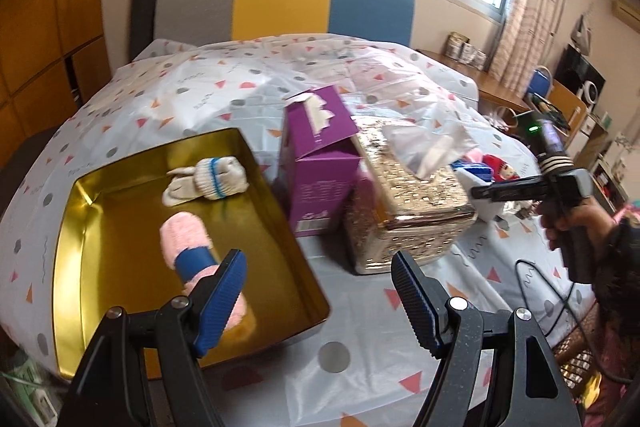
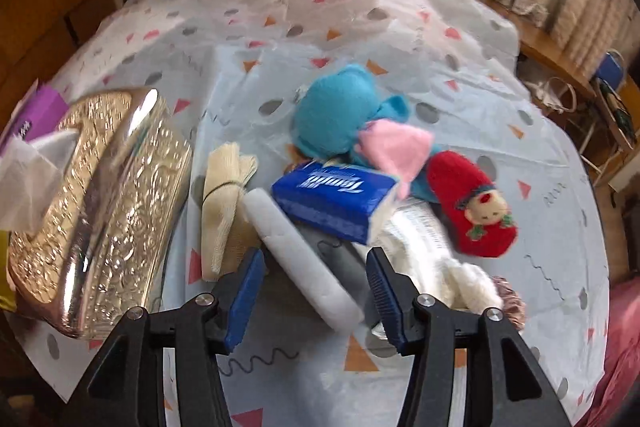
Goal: Organize soft objects
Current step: 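Move the right tool to the white foam strip and grasp it, then lift the foam strip with the right tool while the left tool approaches the tissue pack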
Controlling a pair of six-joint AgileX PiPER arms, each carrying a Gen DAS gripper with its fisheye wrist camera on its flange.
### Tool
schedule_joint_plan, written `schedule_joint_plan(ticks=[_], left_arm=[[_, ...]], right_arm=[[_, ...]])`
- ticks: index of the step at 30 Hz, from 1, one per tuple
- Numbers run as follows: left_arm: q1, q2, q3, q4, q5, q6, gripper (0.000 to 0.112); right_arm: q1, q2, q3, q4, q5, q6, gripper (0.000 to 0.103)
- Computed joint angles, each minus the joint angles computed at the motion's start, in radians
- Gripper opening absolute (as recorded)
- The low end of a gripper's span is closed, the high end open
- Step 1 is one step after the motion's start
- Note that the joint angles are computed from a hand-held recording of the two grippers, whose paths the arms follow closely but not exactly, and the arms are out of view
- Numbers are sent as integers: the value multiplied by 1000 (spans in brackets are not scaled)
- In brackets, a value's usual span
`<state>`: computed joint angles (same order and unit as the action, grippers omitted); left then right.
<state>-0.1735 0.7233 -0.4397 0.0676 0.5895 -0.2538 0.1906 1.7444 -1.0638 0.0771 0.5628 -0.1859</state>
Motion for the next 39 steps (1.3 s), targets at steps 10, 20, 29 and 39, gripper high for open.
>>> schedule_joint_plan(ticks=[10, 20, 29, 39], left_arm=[[-299, 113, -140, 245, 0, -277, 75], [-461, 471, -484, 211, 13, -248, 75], [-449, 1013, -1057, 3, 216, -142, 76], [-323, 1441, -1577, -135, 516, -41, 86]], right_arm=[[-106, -177, 178, 364, -78, -341, 17], [-334, -269, 253, 801, -143, -599, 17], [-494, -261, 251, 990, -101, -682, 17], [-545, -236, 240, 1021, -50, -689, 17]])
